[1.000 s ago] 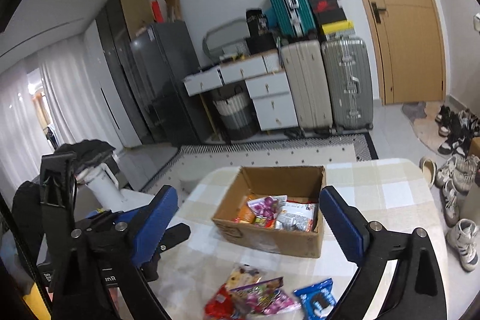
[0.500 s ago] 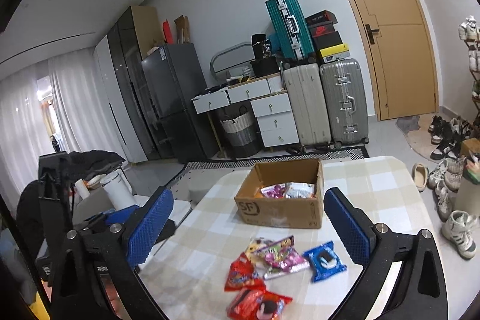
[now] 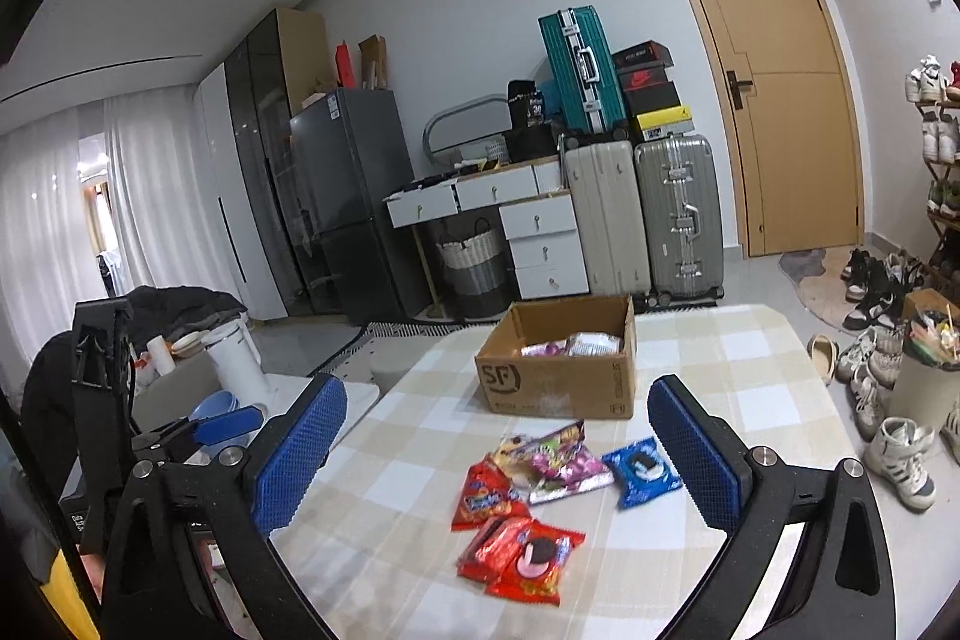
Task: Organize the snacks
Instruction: 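Move both tools back over the snack pile, then grasp the red wafer packet with the left tool while the right tool grasps the red Oreo packet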
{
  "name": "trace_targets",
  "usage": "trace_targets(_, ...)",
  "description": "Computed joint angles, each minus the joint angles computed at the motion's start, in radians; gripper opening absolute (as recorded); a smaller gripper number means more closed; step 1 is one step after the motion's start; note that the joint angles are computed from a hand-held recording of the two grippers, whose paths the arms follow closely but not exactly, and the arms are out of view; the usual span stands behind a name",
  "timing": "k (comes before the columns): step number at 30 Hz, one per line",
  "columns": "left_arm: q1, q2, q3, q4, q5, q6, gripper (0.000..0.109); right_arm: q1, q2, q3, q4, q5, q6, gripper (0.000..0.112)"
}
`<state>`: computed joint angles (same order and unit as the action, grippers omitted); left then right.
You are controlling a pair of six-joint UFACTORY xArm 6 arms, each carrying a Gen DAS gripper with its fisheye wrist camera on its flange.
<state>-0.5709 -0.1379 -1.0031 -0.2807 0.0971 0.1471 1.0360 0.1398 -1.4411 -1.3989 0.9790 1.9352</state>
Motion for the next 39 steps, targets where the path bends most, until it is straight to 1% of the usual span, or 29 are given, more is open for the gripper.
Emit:
trace_targets(1, 0.004, 0.002, 0.007, 0.014, -0.004, -0.009, 0.102, -0.003, 0.003, 0.001, 0.003, -0.006, 0.002, 0.102)
trace_targets(2, 0.01, -0.004, 0.024, 0.059, -0.008, -0.044, 0.102, -0.005, 0.006, 0.005, 0.01, -0.017, 0.005, 0.102)
trace_targets(3, 0.012, -0.001, 0.029, 0.062, -0.011, -0.045, 0.102, -0.011, 0.01, 0.006, 0.019, -0.028, 0.003, 0.102)
trace_targets(4, 0.01, 0.001, 0.035, 0.024, -0.012, -0.01, 0.102, -0.017, 0.01, 0.012, 0.029, -0.042, 0.0, 0.102)
trace_targets(7, 0.01, 0.029, 0.03, -0.005, -0.012, 0.004, 0.102, -0.035, 0.018, 0.032, 0.051, -0.083, 0.005, 0.102)
trace_targets(10, 0.008, 0.09, -0.02, -0.131, 0.047, 0.108, 0.102, -0.056, 0.019, 0.061, 0.071, -0.116, 0.028, 0.102)
trace_targets(13, 0.008, 0.17, -0.085, -0.141, 0.097, 0.119, 0.102, -0.079, 0.022, 0.087, 0.08, -0.154, 0.058, 0.102)
trace_targets(15, 0.0, 0.228, -0.136, -0.218, 0.145, 0.195, 0.102, -0.098, 0.024, 0.109, 0.081, -0.183, 0.085, 0.102)
trace_targets(17, -0.006, 0.29, -0.191, -0.256, 0.19, 0.222, 0.102, -0.119, 0.029, 0.125, 0.077, -0.225, 0.108, 0.102)
trace_targets(18, -0.01, 0.32, -0.216, -0.257, 0.207, 0.227, 0.102, -0.124, 0.032, 0.129, 0.074, -0.238, 0.118, 0.102)
trace_targets(19, -0.014, 0.342, -0.231, -0.226, 0.21, 0.201, 0.102, -0.139, 0.039, 0.136, 0.07, -0.269, 0.126, 0.102)
trace_targets(20, -0.017, 0.377, -0.256, -0.157, 0.213, 0.148, 0.102, -0.147, 0.046, 0.138, 0.077, -0.281, 0.126, 0.102)
trace_targets(22, -0.025, 0.433, -0.305, -0.119, 0.229, 0.118, 0.102, -0.162, 0.055, 0.145, 0.08, -0.31, 0.132, 0.102)
trace_targets(24, -0.028, 0.475, -0.347, -0.164, 0.249, 0.15, 0.102, -0.181, 0.07, 0.149, 0.077, -0.343, 0.142, 0.102)
trace_targets(27, -0.025, 0.553, -0.427, -0.196, 0.282, 0.169, 0.102, -0.214, 0.091, 0.161, 0.065, -0.398, 0.178, 0.102)
trace_targets(29, -0.017, 0.59, -0.475, -0.244, 0.322, 0.196, 0.099, -0.233, 0.101, 0.171, 0.059, -0.431, 0.201, 0.102)
trace_targets(34, -0.005, 0.68, -0.585, -0.284, 0.401, 0.207, 0.078, -0.26, 0.123, 0.176, 0.052, -0.47, 0.229, 0.102)
trace_targets(36, 0.0, 0.709, -0.623, -0.331, 0.436, 0.241, 0.075, -0.274, 0.134, 0.176, 0.036, -0.497, 0.247, 0.102)
trace_targets(38, 0.0, 0.732, -0.654, -0.352, 0.464, 0.254, 0.068, -0.281, 0.141, 0.174, 0.026, -0.51, 0.256, 0.102)
trace_targets(39, -0.002, 0.744, -0.671, -0.35, 0.476, 0.257, 0.06, -0.283, 0.143, 0.173, 0.026, -0.516, 0.257, 0.102)
